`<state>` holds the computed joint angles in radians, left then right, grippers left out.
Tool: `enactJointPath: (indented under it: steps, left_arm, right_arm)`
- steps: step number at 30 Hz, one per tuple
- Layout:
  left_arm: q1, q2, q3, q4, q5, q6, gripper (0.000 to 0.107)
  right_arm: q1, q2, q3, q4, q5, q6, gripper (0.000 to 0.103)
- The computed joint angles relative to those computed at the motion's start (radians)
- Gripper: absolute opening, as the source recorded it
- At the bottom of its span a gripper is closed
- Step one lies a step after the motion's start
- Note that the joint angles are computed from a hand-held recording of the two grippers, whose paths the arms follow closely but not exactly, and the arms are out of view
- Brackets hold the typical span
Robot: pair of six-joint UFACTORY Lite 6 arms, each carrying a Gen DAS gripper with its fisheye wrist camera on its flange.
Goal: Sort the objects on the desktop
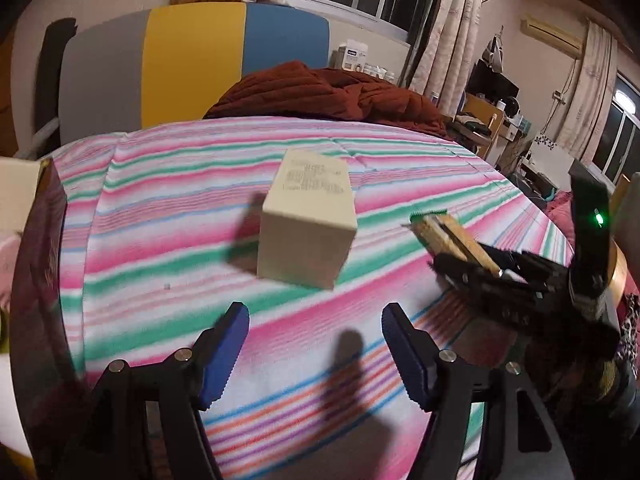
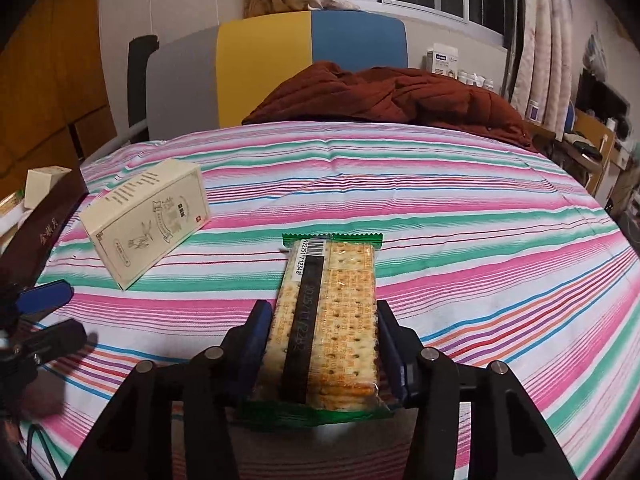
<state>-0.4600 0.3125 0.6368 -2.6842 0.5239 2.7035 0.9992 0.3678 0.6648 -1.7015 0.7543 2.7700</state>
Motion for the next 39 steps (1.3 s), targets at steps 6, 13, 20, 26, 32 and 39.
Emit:
enactJointPath:
  steps: [6,13,20,26,32,39]
  left_arm:
    - [-0.037,0.004,0.073,-0.070,-0.061,0.070,0.070]
    - [-0.041,0.096,0.213,-0.068,-0.130,0.073,0.070]
    - [-0.006,0.177,0.316,0.164,-0.157,-0.176,0.058]
    - [0.007,0.164,0.287,0.152,-0.136,-0.171,0.055]
    - [0.006,0.079,0.167,0.035,-0.080,-0.063,0.054]
    - [-0.006,-0.137,-0.050,-0.039,-0.022,0.011,0.053]
  right_arm:
    - [-0.011,-0.018,-0.035,-0.111,-0.013,0.093,0.066]
    - [-0.006,-0.021,-0.042,-0.125,-0.008,0.117,0.066]
    - [-0.003,-0.022,-0.043,-0.119,-0.008,0.111,0.066]
    - [0.001,-0.017,-0.035,-0.098,-0.006,0.087,0.066]
    - [0.003,-0.014,-0.030,-0.085,-0.006,0.071,0.066]
    - [0.012,-0.003,0.007,0.000,-0.007,-0.023,0.065]
